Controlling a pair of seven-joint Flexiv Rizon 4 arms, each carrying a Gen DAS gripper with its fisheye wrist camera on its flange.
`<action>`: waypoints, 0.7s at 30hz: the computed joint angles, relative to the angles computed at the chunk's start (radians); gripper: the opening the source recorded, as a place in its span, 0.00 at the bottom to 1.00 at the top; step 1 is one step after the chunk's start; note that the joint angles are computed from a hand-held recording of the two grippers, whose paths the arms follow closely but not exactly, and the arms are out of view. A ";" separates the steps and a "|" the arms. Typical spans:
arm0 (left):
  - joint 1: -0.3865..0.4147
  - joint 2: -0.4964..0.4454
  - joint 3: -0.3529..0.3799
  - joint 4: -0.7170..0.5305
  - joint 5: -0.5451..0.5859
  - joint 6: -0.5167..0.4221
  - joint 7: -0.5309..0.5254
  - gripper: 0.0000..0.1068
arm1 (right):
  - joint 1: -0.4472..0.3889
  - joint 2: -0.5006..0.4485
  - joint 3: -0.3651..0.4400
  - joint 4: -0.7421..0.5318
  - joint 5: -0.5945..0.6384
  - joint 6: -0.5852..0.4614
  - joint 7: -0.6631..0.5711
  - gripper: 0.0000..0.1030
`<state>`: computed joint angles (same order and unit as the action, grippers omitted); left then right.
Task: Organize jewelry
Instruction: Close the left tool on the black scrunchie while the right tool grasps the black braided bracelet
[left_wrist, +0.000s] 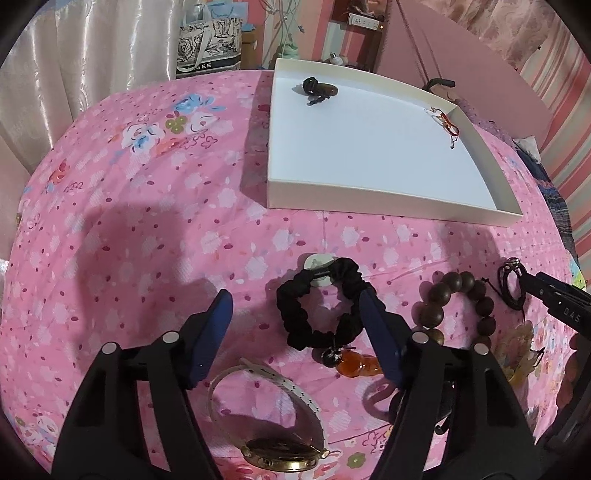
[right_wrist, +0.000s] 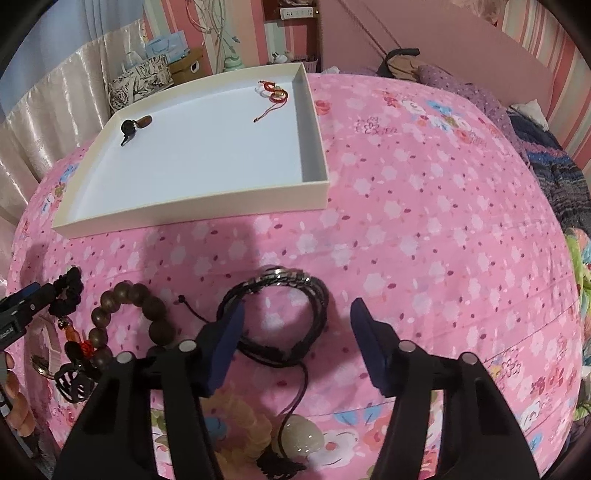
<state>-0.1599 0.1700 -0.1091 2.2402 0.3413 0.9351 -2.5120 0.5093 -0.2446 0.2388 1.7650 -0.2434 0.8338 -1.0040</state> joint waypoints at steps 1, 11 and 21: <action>0.000 0.001 0.001 0.001 0.000 0.001 0.003 0.65 | -0.001 0.000 0.004 -0.001 0.007 0.002 -0.009 0.54; 0.000 -0.013 0.014 0.013 -0.029 0.018 0.026 0.55 | 0.010 -0.020 -0.002 -0.012 -0.005 -0.017 0.003 0.40; 0.011 -0.023 0.020 0.028 -0.038 0.019 0.031 0.44 | 0.015 -0.031 -0.017 0.001 -0.055 0.000 0.035 0.37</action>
<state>-0.1493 0.1466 -0.0889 2.2681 0.3033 0.9546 -2.4810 0.5244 -0.2755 0.2223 1.7656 -0.2987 0.8336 -0.9687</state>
